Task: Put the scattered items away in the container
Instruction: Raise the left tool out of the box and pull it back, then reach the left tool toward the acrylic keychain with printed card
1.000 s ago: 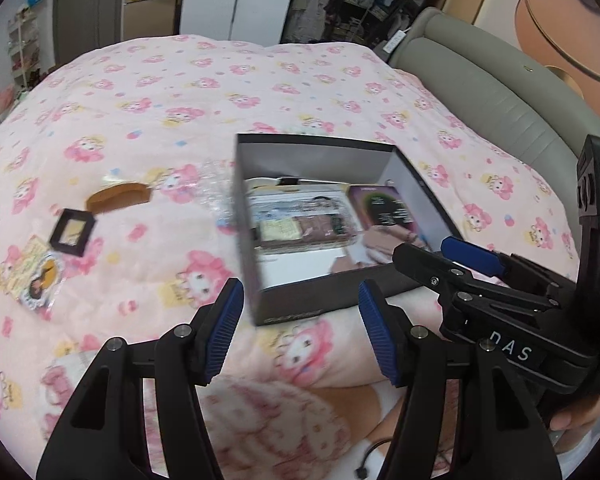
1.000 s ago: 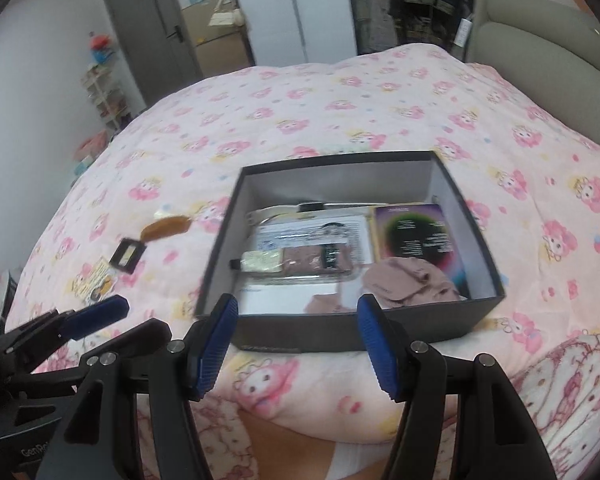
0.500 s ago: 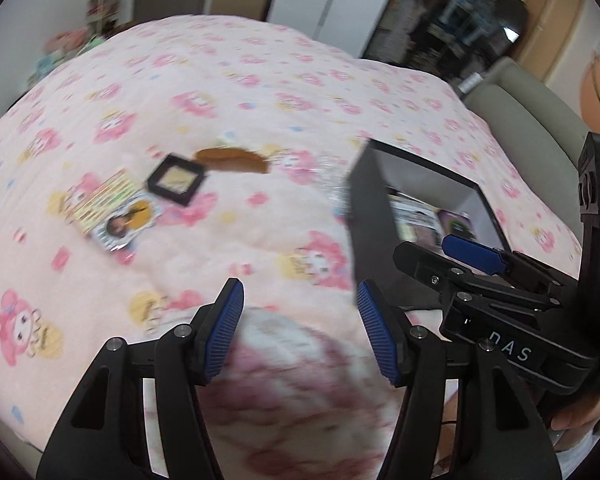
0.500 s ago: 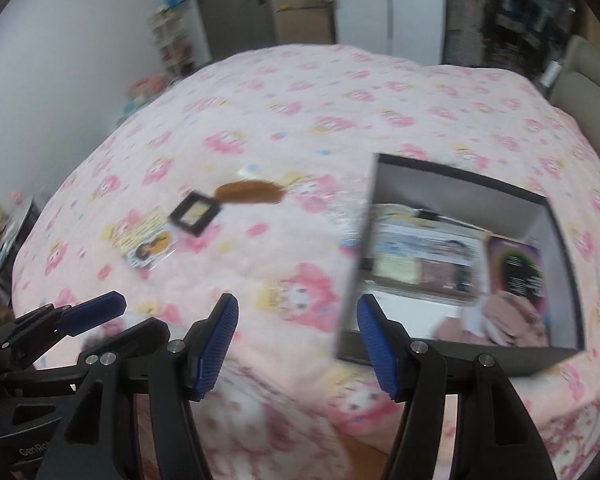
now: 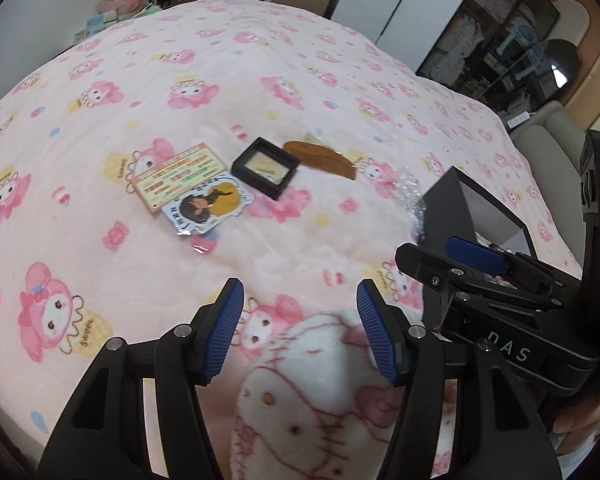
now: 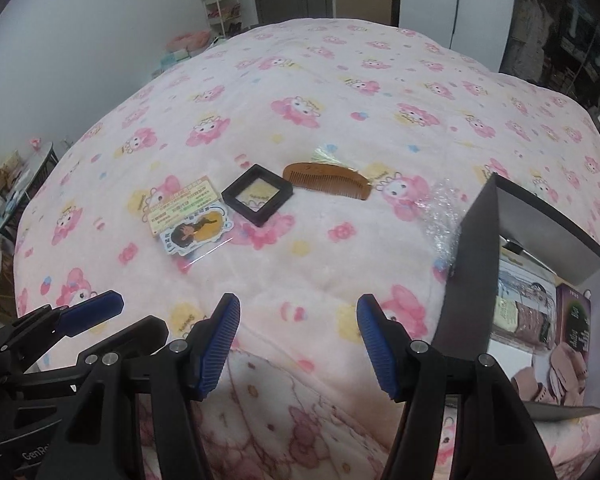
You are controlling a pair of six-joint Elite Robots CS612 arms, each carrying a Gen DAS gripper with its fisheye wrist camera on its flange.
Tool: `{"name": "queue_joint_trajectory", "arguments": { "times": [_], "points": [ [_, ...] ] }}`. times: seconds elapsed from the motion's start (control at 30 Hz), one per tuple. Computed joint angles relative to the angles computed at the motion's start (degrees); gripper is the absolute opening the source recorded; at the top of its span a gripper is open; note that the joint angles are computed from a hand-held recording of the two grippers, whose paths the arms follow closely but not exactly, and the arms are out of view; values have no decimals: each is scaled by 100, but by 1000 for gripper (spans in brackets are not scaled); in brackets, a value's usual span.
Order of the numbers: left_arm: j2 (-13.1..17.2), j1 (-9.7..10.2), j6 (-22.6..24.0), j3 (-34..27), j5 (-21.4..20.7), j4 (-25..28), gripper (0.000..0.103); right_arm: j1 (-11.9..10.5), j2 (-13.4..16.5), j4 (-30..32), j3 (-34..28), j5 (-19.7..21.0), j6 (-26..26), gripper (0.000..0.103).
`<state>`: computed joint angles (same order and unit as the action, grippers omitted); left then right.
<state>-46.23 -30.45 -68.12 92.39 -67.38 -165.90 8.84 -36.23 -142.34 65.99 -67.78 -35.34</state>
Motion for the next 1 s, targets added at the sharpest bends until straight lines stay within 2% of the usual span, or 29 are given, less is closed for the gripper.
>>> {"name": "queue_joint_trajectory", "arguments": {
  "times": [0.23, 0.67, 1.0],
  "points": [
    [41, 96, -210, 123, -80, -191, 59, 139, 129, 78, -184, -164, -129, 58],
    [190, 316, -483, 155, -227, -441, 59, 349, 501, 636, -833, -360, -361, 58],
    [427, 550, -668, 24, -436, -506, 59, 523, 1005, 1228, -1688, -595, -583, 58]
  ]
}}
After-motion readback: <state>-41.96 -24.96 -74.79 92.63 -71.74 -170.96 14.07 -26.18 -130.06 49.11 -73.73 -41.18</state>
